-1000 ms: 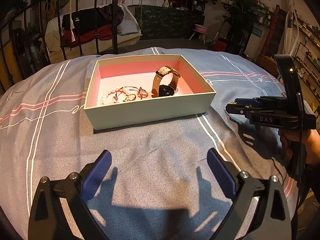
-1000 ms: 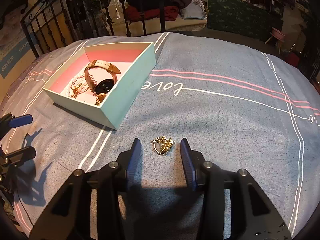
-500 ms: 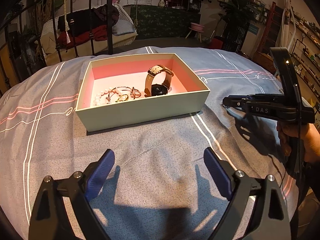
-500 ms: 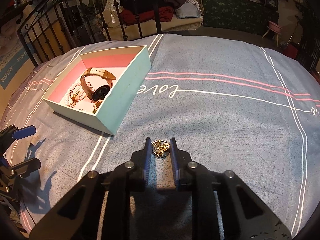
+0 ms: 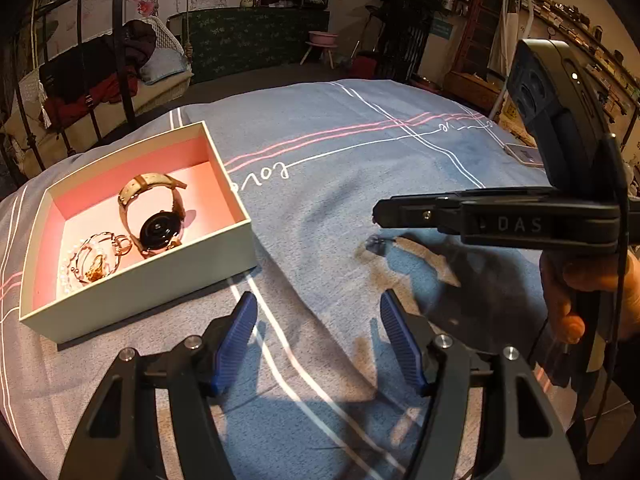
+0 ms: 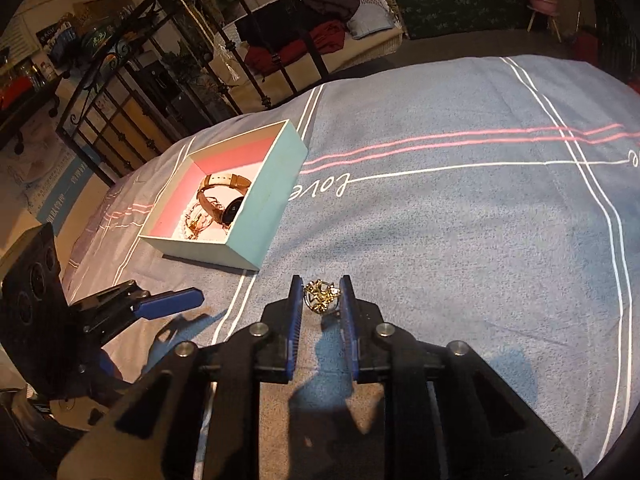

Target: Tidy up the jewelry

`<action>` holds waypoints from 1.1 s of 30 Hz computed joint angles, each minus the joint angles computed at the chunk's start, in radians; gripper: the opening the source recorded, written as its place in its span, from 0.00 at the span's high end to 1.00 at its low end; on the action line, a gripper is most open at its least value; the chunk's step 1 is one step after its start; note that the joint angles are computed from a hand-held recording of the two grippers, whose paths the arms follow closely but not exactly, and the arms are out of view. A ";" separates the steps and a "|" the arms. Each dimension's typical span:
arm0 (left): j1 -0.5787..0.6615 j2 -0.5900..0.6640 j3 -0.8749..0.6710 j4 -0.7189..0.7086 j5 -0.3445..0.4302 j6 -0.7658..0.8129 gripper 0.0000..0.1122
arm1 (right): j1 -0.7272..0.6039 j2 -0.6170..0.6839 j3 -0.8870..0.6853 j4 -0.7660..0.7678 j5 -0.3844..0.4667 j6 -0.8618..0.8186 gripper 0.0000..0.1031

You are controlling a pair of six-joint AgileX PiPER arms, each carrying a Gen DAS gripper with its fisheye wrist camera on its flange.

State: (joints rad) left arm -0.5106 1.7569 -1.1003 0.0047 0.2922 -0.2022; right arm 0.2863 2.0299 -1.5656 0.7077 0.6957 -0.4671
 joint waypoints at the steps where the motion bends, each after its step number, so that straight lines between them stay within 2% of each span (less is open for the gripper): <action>1: -0.008 0.009 -0.011 -0.007 0.007 0.008 0.44 | -0.003 -0.012 0.022 0.003 -0.014 -0.011 0.81; 3: -0.022 0.024 -0.029 0.019 0.025 -0.009 0.44 | -0.035 -0.013 0.042 0.111 0.033 -0.093 0.81; 5: -0.030 0.036 -0.041 0.025 0.041 -0.007 0.44 | -0.045 -0.004 0.043 0.139 0.082 -0.132 0.81; 9: -0.040 0.052 -0.058 0.054 0.059 -0.026 0.44 | 0.014 -0.051 0.101 -0.011 0.000 -0.124 0.81; 14: -0.037 0.047 -0.052 0.071 0.065 -0.036 0.44 | 0.084 -0.134 0.208 -0.203 -0.167 -0.056 0.80; 17: -0.032 0.046 -0.048 0.077 0.066 -0.037 0.44 | 0.094 -0.145 0.218 -0.268 -0.178 -0.031 0.80; 25: -0.033 0.049 -0.046 0.086 0.074 -0.042 0.46 | 0.096 -0.109 0.181 -0.273 -0.158 -0.029 0.81; 28: -0.036 0.068 -0.077 0.042 0.088 -0.006 0.53 | 0.078 -0.144 0.223 -0.209 -0.187 -0.073 0.86; 33: -0.049 0.105 -0.137 0.071 0.121 -0.047 0.53 | 0.011 -0.174 0.258 -0.079 -0.151 -0.177 0.88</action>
